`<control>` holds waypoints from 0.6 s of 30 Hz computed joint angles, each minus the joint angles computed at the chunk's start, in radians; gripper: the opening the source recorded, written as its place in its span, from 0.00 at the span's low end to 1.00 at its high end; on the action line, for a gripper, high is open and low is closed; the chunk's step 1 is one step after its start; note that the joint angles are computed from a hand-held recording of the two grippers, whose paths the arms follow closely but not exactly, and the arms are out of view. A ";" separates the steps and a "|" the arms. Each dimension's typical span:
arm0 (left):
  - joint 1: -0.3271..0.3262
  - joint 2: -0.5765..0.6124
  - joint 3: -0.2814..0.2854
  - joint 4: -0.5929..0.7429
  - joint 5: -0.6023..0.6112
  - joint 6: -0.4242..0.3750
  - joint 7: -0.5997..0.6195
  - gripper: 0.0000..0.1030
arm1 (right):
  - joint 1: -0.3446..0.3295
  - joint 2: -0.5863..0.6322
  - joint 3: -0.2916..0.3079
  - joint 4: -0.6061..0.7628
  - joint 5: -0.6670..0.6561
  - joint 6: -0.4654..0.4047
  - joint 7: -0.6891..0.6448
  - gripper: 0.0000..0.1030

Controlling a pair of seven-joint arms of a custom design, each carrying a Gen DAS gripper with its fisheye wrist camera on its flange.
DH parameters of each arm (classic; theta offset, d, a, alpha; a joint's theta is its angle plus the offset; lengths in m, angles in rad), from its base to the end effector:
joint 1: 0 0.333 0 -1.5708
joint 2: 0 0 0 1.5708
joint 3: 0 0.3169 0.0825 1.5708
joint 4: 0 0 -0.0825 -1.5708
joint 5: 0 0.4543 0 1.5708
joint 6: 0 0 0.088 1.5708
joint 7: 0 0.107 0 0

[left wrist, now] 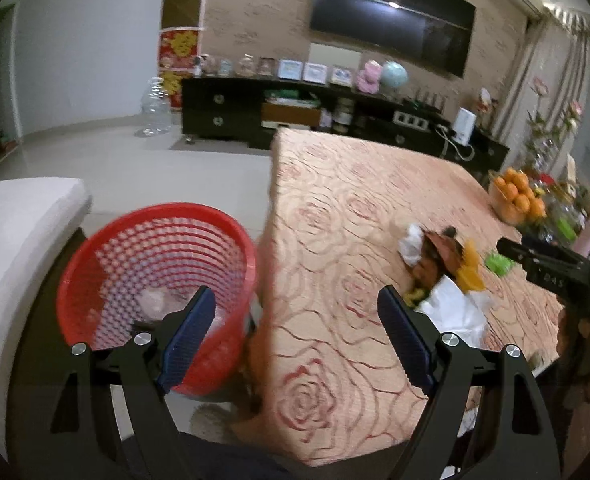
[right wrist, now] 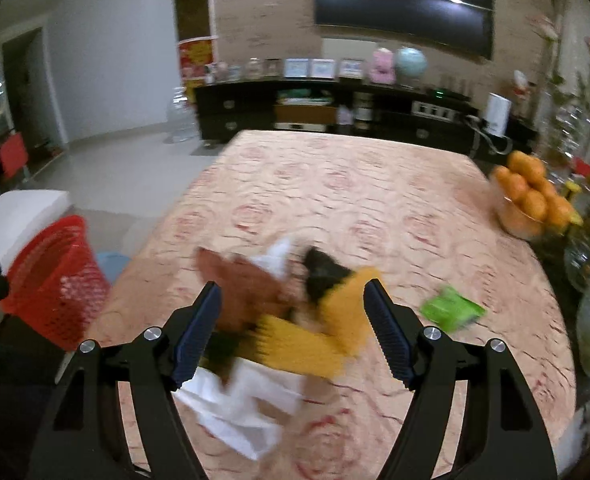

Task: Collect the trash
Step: 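Return both tools to the table and grasp white tissue with the left tool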

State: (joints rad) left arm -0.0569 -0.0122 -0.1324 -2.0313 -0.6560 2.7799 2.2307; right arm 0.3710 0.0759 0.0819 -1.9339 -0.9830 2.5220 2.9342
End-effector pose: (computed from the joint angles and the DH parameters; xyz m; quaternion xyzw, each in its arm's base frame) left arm 0.6506 -0.0973 0.5032 -0.5323 0.7389 -0.3688 0.1863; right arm 0.6083 0.3037 0.4706 -0.5620 0.7102 -0.3297 0.2667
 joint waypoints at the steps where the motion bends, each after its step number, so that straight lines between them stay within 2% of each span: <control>1: -0.004 0.000 -0.004 -0.004 -0.001 -0.006 0.006 0.78 | -0.002 -0.009 -0.003 -0.015 -0.010 -0.004 0.015 0.71; 8: -0.050 -0.003 -0.035 -0.029 -0.009 -0.041 0.061 0.79 | -0.029 -0.062 -0.005 -0.104 -0.056 -0.037 0.111 0.74; 18: -0.117 0.033 -0.071 -0.016 0.003 -0.081 0.114 0.79 | -0.071 -0.107 0.001 -0.181 -0.069 0.002 0.184 0.74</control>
State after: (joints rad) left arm -0.1738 0.0210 -0.2035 -2.0473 -0.6529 2.6987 2.3451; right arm 0.2999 -0.0309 0.0828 -2.1147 -1.0524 2.5241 3.1180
